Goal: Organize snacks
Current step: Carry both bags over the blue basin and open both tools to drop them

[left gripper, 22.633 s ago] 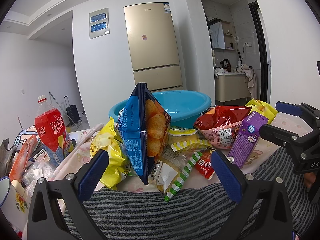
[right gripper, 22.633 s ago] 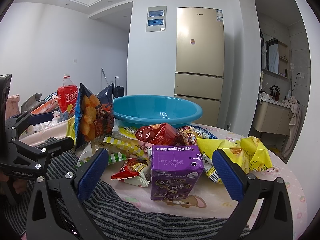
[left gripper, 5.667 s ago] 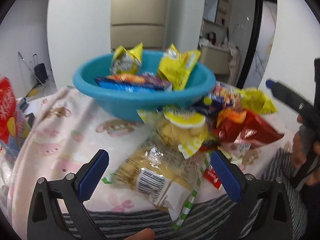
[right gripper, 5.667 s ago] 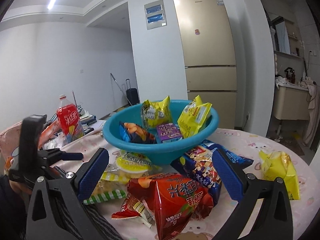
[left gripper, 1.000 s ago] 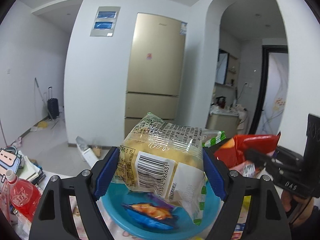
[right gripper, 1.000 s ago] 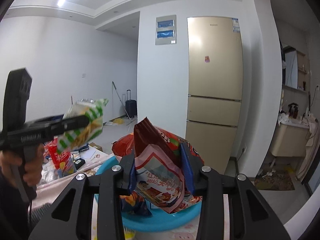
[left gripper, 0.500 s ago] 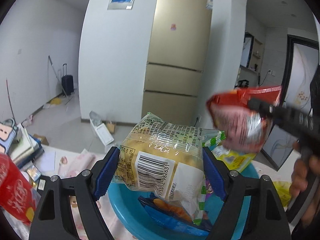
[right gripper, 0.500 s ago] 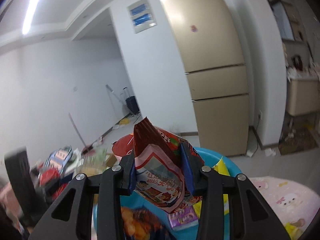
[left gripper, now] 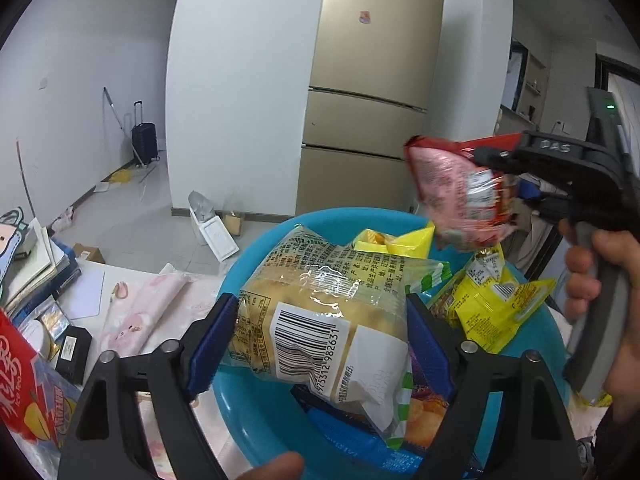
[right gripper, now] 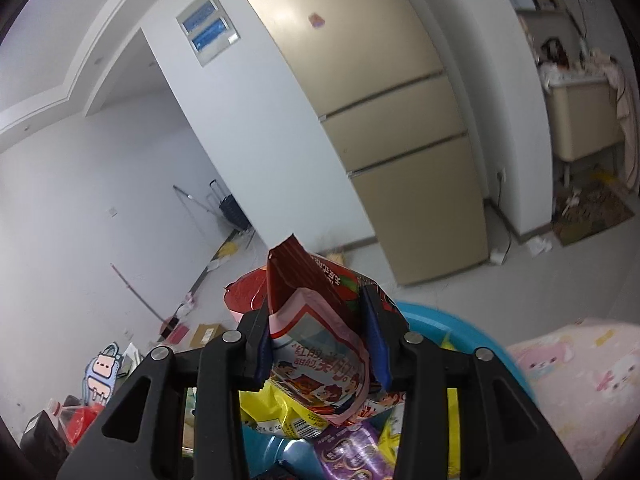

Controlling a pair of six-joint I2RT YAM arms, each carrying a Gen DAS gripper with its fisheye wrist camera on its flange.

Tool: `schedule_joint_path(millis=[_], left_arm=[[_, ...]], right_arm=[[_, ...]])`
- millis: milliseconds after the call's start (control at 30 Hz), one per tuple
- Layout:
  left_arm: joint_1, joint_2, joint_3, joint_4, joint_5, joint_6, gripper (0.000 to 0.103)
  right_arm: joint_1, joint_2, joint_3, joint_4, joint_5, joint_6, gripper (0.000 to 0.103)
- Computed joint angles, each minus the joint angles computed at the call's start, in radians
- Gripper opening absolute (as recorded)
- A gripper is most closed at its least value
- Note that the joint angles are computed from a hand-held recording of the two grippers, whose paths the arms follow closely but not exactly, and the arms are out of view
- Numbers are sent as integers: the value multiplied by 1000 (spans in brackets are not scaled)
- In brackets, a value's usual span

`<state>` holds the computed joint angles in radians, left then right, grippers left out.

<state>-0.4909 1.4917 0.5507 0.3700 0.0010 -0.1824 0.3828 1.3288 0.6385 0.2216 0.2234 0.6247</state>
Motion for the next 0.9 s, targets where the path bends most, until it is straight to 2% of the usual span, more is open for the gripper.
schedule_joint_path(millis=[33,67,133,300,367,567,700,833,900], left_arm=[[2,-2,-4,8,7,3,89],[3,-9,-7,7,13,7,101],[4,-41,-29,30,19,11,103],[25,-148,-50,-7,49,4,103],[28,-198,-54,-35,45,3,103],[20,-387,-60,-145,43,11,103],[-25,-522,-46,-260,-3,21,103],[-93,-625,-16,-370,-62,27,103],[-154,-702,-2,-445,-121,32,103]], right_arm=[[-2,15,5,-5,-9,5,52],[2,18,6,-12,-1,12,77],[16,-14,-26,8,26,28,95],[18,-117,-53,-43,27,6,97],[33,-179,-71,-70,55,-10,102],[138,-383,-98,-193,176,-52,103],[287,-505,-80,-320,332,-101,103],[527,-621,-46,-483,571,-103,103],[661,-660,-25,-570,701,-80,103]])
